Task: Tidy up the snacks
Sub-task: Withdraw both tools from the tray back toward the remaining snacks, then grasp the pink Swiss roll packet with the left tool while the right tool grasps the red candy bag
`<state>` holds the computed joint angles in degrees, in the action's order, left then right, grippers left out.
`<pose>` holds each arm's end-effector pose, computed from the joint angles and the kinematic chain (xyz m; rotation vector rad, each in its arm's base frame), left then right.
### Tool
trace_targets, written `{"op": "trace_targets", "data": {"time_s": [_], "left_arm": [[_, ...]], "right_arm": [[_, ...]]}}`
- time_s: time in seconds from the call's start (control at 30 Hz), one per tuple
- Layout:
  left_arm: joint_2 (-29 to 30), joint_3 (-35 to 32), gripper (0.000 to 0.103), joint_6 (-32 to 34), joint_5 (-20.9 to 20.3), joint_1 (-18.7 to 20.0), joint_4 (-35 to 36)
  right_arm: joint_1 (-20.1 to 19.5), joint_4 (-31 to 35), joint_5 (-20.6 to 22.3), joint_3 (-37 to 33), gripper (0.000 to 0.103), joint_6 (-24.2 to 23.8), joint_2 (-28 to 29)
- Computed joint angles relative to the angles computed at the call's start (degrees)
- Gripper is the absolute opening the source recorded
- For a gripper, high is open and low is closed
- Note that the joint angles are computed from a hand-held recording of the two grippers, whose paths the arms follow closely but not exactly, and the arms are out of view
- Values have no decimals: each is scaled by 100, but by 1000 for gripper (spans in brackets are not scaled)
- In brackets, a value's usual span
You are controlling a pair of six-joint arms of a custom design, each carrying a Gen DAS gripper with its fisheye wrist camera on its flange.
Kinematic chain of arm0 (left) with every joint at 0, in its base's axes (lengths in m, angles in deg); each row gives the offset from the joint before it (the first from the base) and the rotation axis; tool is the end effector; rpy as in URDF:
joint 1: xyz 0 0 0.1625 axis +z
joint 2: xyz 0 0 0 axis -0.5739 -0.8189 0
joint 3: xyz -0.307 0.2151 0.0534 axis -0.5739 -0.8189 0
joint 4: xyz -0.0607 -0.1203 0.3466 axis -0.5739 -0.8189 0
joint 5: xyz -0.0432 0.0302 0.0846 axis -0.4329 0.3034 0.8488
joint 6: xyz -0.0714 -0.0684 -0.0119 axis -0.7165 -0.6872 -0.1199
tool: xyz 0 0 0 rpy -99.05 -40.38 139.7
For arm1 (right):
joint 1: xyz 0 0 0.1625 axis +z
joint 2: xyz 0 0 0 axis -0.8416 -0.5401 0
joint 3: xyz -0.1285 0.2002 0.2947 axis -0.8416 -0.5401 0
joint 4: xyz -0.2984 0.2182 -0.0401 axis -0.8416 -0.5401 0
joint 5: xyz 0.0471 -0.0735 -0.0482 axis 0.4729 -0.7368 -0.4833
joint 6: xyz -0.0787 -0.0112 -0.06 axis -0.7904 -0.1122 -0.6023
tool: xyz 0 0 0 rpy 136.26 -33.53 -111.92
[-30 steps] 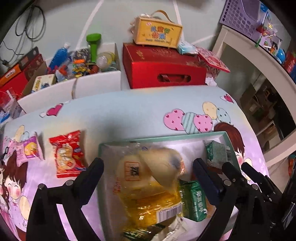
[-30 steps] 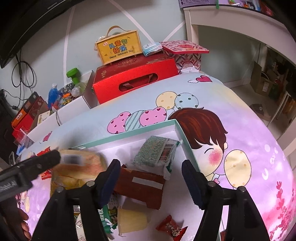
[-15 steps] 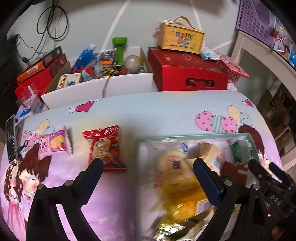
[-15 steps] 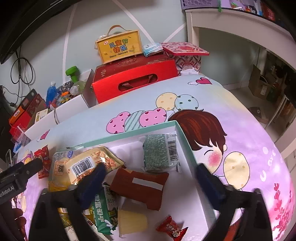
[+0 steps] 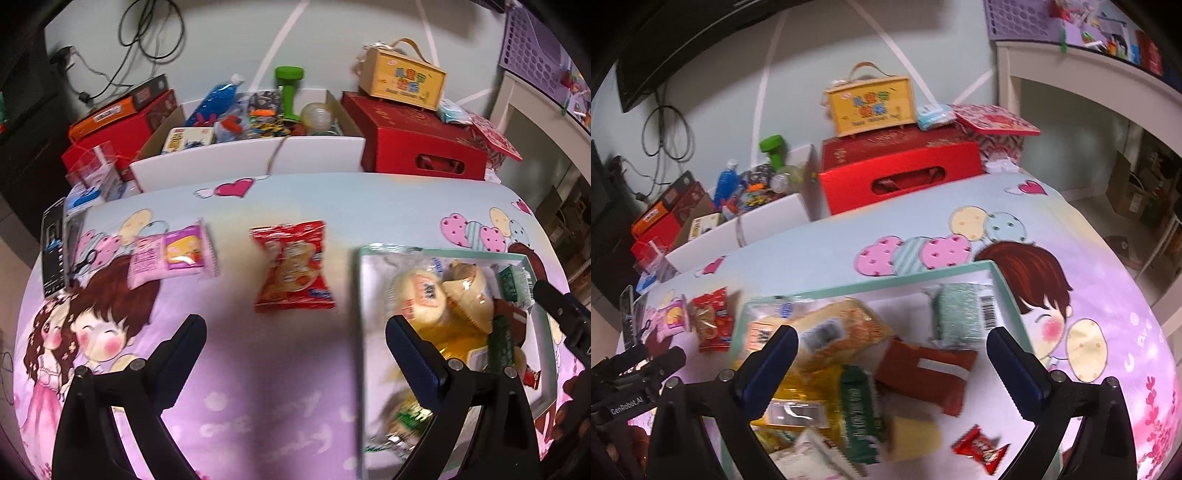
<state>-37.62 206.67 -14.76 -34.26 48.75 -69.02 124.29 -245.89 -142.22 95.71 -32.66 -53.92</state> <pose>-0.3160 -0.2840 -0.0242 0.1284 2.2422 -0.7317 0.0028 -0.2956 0.2891 0.2941 -2.3575 0.9030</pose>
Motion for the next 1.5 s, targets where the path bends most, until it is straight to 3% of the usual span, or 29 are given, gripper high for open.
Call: {"op": "trace_targets", "data": {"time_s": [0.47,0.7,0.9,1.07,1.2,1.5], "left_arm": [[-1465,1109,98,-1808,-162,-321,1117],[-2218,1683,98,-2675,-326,-452,1400],[-2521,1931,98,-2932,-366,-453,1365],[-2486,1899,98,-2436,-64,-52,954],[-2366,1983,98,-1247,212,530,-328],[-1839,1480,98,760,279,1674,-1541]], "right_arm": [[1165,-172,-136,375,103,204,626],[1757,-665,-426,506,103,322,1447],[2111,-1069,-608,553,103,369,2032],[2324,-1149,-693,412,103,496,2339],[2439,-1003,-560,147,103,622,2617],[2629,-811,-900,-800,103,952,3858]]}}
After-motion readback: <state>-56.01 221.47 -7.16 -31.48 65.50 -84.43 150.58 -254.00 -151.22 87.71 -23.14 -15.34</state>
